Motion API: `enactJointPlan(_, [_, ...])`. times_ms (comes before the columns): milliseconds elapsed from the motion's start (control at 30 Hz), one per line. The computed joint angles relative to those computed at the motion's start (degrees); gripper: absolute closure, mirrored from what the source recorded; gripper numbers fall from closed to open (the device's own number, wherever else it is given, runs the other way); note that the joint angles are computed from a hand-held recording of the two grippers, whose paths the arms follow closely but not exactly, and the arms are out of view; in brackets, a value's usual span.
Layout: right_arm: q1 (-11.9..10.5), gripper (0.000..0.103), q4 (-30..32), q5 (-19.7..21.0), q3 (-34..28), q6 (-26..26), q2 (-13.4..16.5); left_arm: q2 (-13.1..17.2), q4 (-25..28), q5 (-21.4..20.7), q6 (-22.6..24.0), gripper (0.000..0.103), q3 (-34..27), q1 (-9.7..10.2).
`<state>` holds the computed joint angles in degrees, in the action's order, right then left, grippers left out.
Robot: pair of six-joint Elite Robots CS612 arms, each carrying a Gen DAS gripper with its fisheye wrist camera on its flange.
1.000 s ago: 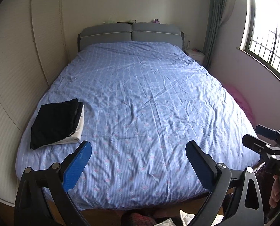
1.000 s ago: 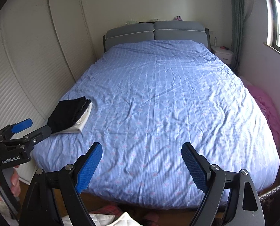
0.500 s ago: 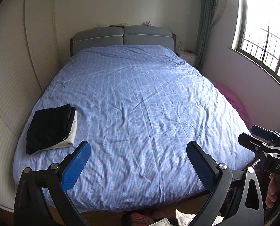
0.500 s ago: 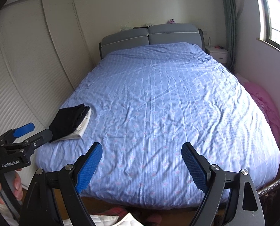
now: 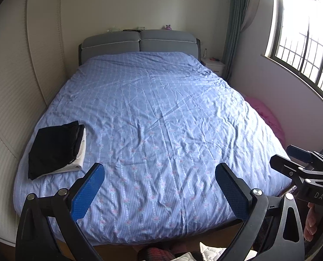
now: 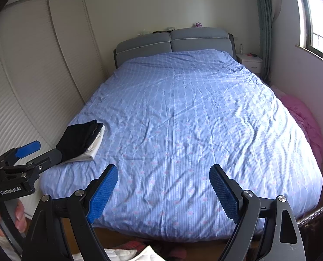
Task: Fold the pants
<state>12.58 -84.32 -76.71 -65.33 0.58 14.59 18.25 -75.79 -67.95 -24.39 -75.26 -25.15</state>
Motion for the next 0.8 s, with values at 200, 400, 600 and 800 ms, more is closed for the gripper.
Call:
enactJointPlan(200, [-0.08,0.016,-0.35,0.44,0.28,-0.37,-0.14,0.21,-0.59,-0.72,-0.54,0.0,-0.29,0.04])
enactJointPlan(400, [-0.01,0.016,-0.32,0.29,0.28,-0.22,-0.15,0.11,-0.83,-4.23,-3.06,0.0,-0.2,0.8])
enactJointPlan(600, [-0.13,0.016,-0.42,0.35,0.46,-0.34,-0.23,-0.1,-0.65,-3.31,-3.22,0.0,0.32,0.61])
enactJointPlan(800, [-0.17,0.016,-0.28,0.05,0.87,-0.02,-0.38,-0.25,-1.32,-3.25,-2.64,0.0,0.9,0.55])
